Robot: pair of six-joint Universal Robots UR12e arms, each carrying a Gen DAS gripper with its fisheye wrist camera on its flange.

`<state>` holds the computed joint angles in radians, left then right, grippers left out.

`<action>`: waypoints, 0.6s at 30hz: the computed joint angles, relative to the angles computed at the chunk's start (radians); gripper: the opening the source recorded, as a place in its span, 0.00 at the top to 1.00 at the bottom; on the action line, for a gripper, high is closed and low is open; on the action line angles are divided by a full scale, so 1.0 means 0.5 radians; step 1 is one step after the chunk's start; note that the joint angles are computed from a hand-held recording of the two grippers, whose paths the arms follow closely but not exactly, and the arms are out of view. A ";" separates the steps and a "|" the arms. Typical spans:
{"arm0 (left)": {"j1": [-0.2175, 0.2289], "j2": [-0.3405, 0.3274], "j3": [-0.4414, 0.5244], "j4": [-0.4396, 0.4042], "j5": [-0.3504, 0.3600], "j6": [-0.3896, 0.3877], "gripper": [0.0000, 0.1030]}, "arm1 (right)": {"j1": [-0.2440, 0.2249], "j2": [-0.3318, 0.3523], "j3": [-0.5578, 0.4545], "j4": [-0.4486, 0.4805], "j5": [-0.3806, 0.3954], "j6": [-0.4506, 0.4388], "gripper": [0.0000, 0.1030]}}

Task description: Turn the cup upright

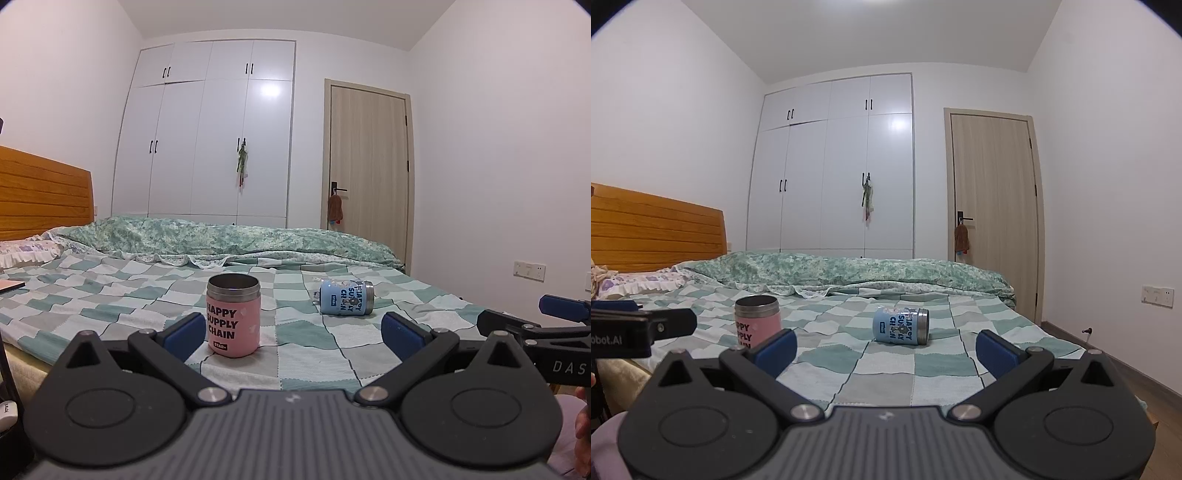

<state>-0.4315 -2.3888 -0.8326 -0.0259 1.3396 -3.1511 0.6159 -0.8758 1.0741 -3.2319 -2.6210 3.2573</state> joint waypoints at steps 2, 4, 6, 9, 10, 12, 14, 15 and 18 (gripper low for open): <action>0.000 0.000 0.000 -0.001 -0.002 0.001 0.00 | 0.000 0.003 -0.004 0.001 -0.002 0.001 0.00; 0.000 0.000 0.000 -0.001 0.000 0.000 0.00 | 0.000 0.000 0.000 -0.002 0.000 0.000 0.00; 0.000 0.000 0.000 0.000 -0.002 0.000 0.00 | 0.001 0.003 -0.003 -0.004 -0.001 -0.003 0.00; -0.001 -0.001 0.000 0.001 0.000 0.001 0.00 | 0.001 0.004 -0.004 -0.006 -0.001 -0.003 0.00; 0.001 0.000 0.000 0.002 -0.004 0.001 0.00 | 0.001 0.005 -0.005 -0.006 -0.002 -0.002 0.00; -0.001 -0.003 0.001 0.007 -0.002 0.002 0.00 | 0.001 0.009 -0.009 -0.007 -0.004 -0.002 0.00; -0.001 -0.003 0.001 0.008 -0.005 0.001 0.00 | 0.000 0.009 -0.009 -0.008 -0.003 -0.002 0.00; -0.001 -0.003 0.002 0.007 -0.003 0.003 0.00 | 0.000 0.010 -0.010 -0.008 -0.003 -0.001 0.00; -0.001 -0.003 0.002 0.008 -0.002 0.002 0.00 | 0.001 0.010 -0.011 -0.008 -0.004 -0.001 0.00</action>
